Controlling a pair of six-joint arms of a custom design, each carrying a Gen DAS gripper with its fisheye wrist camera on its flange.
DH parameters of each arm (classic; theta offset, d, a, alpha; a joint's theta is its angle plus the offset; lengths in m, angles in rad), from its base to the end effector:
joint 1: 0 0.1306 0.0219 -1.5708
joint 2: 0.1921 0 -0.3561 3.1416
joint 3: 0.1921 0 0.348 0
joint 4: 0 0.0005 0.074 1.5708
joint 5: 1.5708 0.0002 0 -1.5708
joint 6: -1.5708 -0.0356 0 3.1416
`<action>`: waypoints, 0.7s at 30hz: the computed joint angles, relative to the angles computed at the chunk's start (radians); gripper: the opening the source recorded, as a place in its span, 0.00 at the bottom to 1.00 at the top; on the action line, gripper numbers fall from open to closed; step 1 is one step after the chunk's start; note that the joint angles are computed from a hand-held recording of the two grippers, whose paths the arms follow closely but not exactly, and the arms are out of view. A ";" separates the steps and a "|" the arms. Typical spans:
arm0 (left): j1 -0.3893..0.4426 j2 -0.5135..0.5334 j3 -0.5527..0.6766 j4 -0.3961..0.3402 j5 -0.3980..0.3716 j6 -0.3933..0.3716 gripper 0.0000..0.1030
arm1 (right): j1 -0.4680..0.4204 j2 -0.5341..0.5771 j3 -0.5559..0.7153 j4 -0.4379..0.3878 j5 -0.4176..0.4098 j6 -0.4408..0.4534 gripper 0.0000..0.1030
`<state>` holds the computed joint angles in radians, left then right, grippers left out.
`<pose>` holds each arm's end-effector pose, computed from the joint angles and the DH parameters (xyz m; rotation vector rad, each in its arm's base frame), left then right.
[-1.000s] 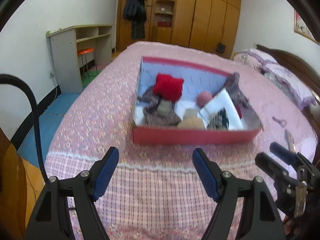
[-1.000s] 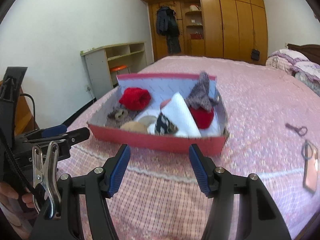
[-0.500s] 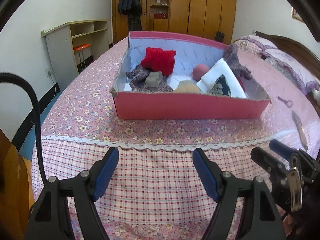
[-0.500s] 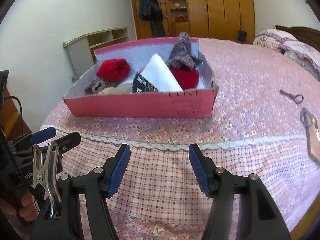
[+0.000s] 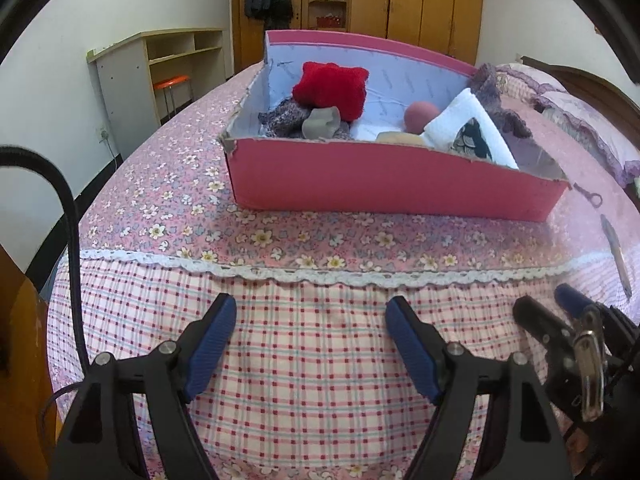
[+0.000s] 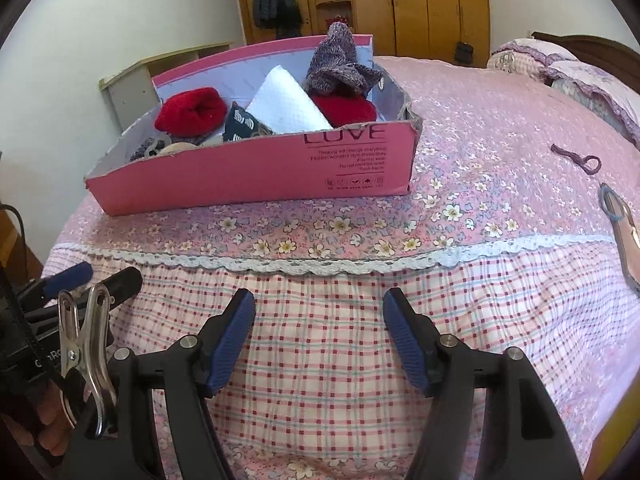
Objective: Organize soft objects
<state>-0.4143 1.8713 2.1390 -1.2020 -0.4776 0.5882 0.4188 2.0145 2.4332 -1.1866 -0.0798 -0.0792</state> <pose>0.5451 -0.2224 0.4514 -0.3939 2.3372 0.1304 0.5745 0.2583 0.4824 -0.4383 2.3198 0.3382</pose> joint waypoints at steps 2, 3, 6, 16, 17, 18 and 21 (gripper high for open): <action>-0.003 -0.005 -0.020 0.019 -0.007 -0.002 0.81 | 0.005 0.001 -0.003 0.005 0.013 0.003 0.67; -0.006 -0.002 -0.021 0.025 -0.015 -0.005 0.81 | 0.007 -0.001 -0.009 0.010 0.017 0.007 0.68; -0.011 0.001 -0.028 0.030 -0.033 -0.015 0.83 | 0.012 -0.003 -0.020 0.020 0.027 0.018 0.72; -0.016 0.003 -0.031 0.036 -0.037 -0.013 0.91 | 0.023 -0.016 -0.050 0.039 0.063 0.036 0.75; -0.015 -0.003 -0.043 0.042 -0.037 -0.013 0.91 | 0.027 -0.020 -0.056 0.042 0.069 0.037 0.75; -0.015 -0.004 -0.045 0.044 -0.035 -0.013 0.92 | 0.028 -0.020 -0.058 0.042 0.073 0.039 0.75; -0.012 -0.008 -0.055 0.053 -0.031 -0.015 0.93 | 0.033 -0.026 -0.068 0.047 0.079 0.037 0.76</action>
